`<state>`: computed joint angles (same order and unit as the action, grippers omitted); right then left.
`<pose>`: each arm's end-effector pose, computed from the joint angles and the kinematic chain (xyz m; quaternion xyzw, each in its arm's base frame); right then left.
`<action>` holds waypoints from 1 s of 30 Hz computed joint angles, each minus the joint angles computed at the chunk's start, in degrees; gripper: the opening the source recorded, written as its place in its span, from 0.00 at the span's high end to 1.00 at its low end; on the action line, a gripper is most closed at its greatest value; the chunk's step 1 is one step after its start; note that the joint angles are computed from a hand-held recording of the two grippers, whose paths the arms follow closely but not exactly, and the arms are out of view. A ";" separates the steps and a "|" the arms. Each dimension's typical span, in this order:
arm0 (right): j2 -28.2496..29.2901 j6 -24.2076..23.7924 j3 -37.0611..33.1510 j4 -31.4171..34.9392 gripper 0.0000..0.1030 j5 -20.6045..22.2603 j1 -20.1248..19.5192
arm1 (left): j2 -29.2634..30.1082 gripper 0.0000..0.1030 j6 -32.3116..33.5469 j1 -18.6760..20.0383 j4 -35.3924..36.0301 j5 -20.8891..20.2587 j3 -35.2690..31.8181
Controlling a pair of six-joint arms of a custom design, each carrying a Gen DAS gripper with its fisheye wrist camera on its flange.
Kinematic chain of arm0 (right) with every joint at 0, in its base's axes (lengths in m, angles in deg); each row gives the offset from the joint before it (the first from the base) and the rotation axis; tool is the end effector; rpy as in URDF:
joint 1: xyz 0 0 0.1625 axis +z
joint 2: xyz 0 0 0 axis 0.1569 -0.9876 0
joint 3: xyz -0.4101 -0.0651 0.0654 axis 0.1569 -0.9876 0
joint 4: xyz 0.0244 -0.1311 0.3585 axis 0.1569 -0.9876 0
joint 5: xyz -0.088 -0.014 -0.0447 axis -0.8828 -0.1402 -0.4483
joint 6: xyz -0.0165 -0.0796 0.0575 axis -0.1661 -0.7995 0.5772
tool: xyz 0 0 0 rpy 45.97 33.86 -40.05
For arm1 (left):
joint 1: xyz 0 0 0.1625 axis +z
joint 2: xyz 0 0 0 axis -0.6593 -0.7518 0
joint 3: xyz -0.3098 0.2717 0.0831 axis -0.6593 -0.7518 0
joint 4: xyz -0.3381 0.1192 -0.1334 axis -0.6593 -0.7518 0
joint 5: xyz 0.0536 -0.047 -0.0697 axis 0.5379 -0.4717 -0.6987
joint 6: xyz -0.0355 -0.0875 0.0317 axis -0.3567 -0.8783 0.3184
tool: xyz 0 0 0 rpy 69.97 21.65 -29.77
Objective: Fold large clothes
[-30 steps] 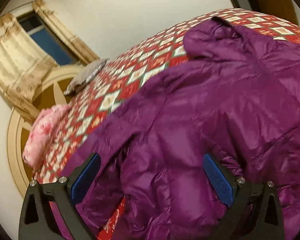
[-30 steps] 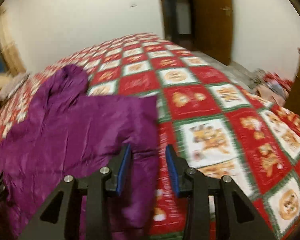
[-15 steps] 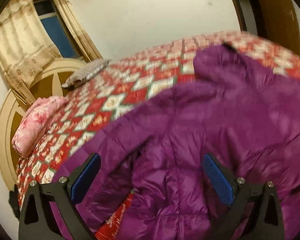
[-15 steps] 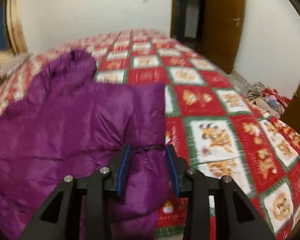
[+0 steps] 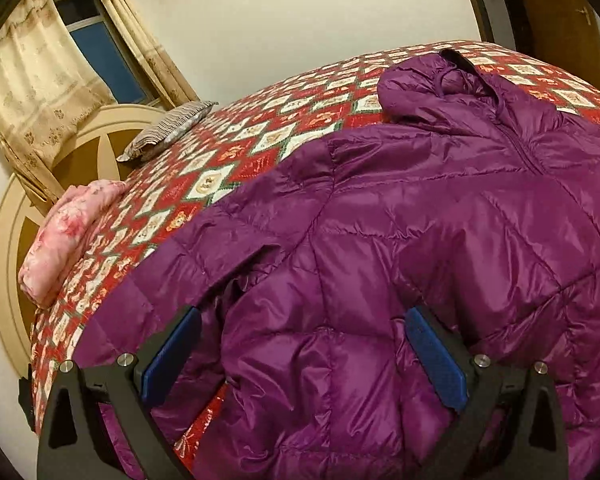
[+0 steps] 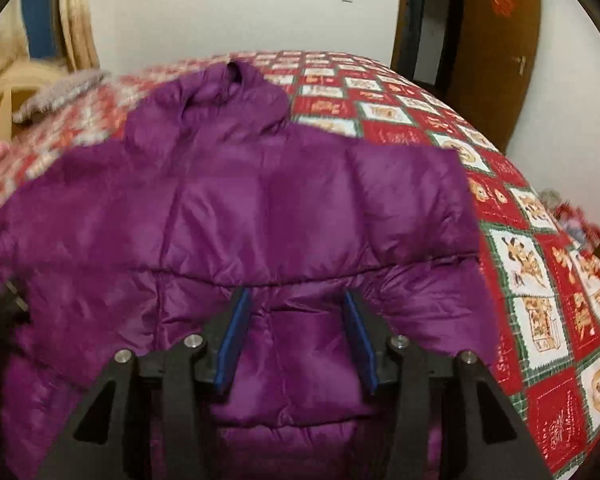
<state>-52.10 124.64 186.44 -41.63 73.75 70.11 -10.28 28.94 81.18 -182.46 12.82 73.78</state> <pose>-0.0017 -0.5015 0.1509 0.1233 -0.8418 0.3636 0.3794 -0.2423 -0.5028 -0.0906 0.1812 0.7614 -0.3363 0.5238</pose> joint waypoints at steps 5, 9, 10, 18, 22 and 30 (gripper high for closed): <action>0.76 -0.93 -0.78 0.05 0.48 0.92 0.09 | 0.25 0.01 -0.22 0.10 -0.19 0.19 0.01; 0.77 -0.61 -0.38 -0.65 0.48 0.35 -0.22 | 0.04 0.01 -1.48 0.46 1.61 -0.55 -0.47; 0.70 -0.74 -0.04 -1.09 0.48 0.62 -0.05 | -0.05 0.01 -1.58 0.46 1.91 -0.61 -0.53; 1.14 -2.37 0.57 -3.49 0.48 2.51 0.70 | 0.08 0.01 -0.24 0.63 -0.22 -1.03 -0.26; 1.51 -3.04 0.60 -4.48 0.48 3.23 0.96 | 0.01 0.01 0.39 0.68 -0.99 -1.31 -0.14; -4.02 0.20 4.09 -2.60 0.30 -2.63 -0.45 | -13.49 0.01 -5.61 -2.71 -2.91 -0.42 12.23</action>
<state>-56.11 124.85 190.53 -44.22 71.12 69.66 -23.77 23.34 78.47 -185.38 12.39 86.01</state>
